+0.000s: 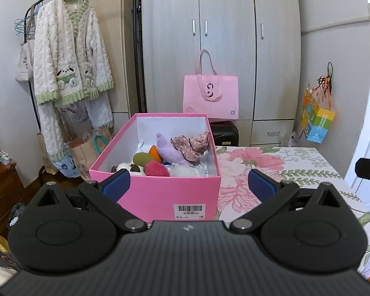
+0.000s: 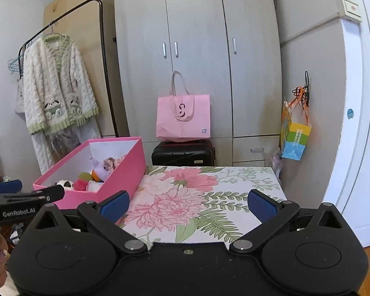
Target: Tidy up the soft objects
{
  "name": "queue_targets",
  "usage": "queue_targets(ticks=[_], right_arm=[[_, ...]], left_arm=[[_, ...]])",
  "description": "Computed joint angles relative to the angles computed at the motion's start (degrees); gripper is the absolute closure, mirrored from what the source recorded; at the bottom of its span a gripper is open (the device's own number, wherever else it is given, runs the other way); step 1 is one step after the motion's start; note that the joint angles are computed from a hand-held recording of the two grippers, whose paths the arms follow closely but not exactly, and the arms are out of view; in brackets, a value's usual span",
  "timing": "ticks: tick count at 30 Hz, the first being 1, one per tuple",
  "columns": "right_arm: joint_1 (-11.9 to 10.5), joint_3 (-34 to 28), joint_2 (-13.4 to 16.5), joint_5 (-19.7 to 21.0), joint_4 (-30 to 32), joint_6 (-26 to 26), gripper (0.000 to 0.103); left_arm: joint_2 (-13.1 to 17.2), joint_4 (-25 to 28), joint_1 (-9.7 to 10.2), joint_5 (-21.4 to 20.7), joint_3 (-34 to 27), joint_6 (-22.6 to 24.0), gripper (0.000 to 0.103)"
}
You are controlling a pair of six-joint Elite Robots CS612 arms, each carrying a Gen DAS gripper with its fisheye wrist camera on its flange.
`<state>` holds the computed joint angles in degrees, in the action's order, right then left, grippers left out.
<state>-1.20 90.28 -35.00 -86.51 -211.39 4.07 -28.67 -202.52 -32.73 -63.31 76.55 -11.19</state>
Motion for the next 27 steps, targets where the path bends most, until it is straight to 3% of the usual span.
queue_targets(ticks=[7, 15, 27], right_arm=[[1.51, -0.10, 0.52, -5.31, -2.40, -4.02, 0.000], [2.25, -0.71, 0.92, -8.32, -0.80, -5.01, 0.000], [2.53, -0.35, 1.14, -9.49, -1.91, -5.58, 0.000]], left_arm=[[0.27, 0.54, -0.46, 2.19, -0.28, 0.58, 0.000], [0.42, 0.45, -0.28, 0.91, -0.20, -0.03, 0.000], [0.37, -0.16, -0.39, 0.38, 0.27, 0.44, 0.000]])
